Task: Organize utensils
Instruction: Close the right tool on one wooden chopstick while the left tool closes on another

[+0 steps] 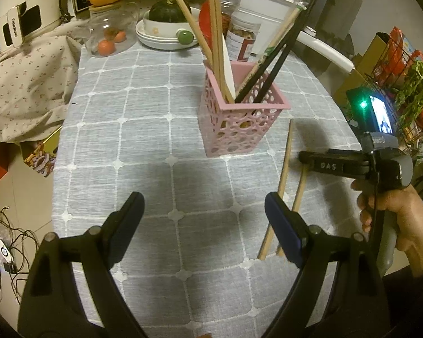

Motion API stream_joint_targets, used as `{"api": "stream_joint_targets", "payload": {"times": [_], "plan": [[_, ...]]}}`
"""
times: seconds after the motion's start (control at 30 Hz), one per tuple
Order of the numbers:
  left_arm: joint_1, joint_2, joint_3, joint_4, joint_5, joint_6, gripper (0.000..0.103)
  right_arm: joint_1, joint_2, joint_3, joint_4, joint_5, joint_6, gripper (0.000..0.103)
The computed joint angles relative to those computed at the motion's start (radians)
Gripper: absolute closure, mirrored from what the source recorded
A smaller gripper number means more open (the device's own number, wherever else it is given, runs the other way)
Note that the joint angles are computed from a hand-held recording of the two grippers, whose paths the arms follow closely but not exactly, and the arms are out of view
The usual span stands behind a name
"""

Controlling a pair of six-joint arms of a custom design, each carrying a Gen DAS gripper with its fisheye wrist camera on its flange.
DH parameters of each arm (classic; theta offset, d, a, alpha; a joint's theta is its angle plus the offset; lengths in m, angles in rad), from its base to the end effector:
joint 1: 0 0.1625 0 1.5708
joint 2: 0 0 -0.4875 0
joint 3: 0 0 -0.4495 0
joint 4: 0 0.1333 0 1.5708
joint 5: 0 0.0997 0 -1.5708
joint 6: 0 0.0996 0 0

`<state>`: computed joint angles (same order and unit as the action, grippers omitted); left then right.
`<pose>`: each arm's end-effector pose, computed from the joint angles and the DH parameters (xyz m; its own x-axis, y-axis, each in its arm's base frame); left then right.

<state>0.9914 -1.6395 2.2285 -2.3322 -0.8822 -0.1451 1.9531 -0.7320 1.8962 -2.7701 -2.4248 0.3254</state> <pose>-0.0828 -0.4856 0.3405 -0.7764 0.2089 -0.5946 0.4317 0.8637 -0.2603 0.2936 -0.5742 0.0136 -0.7061 0.0875 0.7027 -0.1552 0.9491 -0.2741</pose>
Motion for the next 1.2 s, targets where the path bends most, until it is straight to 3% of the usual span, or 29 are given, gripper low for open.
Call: {"api": "stream_joint_targets", "payload": {"times": [0.07, 0.13, 0.23, 0.4, 0.57, 0.63, 0.83, 1.0, 1.2], "plan": [[-0.001, 0.000, 0.002, -0.004, -0.009, 0.009, 0.016, -0.002, -0.015, 0.012, -0.009, 0.012, -0.013, 0.064], [-0.007, 0.001, 0.007, -0.012, -0.008, 0.025, 0.016, -0.008, -0.033, 0.024, -0.006, 0.032, -0.030, 0.081], [-0.020, 0.010, 0.017, -0.021, -0.017, 0.057, 0.016, -0.019, -0.063, 0.049, -0.013, 0.077, -0.038, 0.094], [-0.041, 0.064, 0.025, -0.031, -0.039, 0.117, 0.021, -0.046, -0.122, 0.106, -0.041, 0.159, -0.050, 0.097], [-0.036, 0.165, 0.002, -0.067, -0.095, 0.175, 0.059, -0.066, -0.187, 0.167, -0.084, 0.210, -0.061, 0.097], [-0.024, 0.211, -0.015, -0.086, -0.128, 0.176, 0.066, -0.080, -0.215, 0.191, -0.104, 0.236, -0.074, 0.097], [-0.025, 0.335, -0.038, -0.176, -0.096, 0.184, 0.072, -0.091, -0.271, 0.240, -0.127, 0.277, -0.092, 0.097], [-0.044, 0.395, -0.054, -0.200, -0.025, 0.164, 0.073, -0.096, -0.292, 0.257, -0.133, 0.294, -0.114, 0.097], [-0.036, 0.400, -0.061, -0.174, -0.010, 0.137, 0.090, -0.094, -0.306, 0.262, -0.145, 0.311, -0.125, 0.097]]}}
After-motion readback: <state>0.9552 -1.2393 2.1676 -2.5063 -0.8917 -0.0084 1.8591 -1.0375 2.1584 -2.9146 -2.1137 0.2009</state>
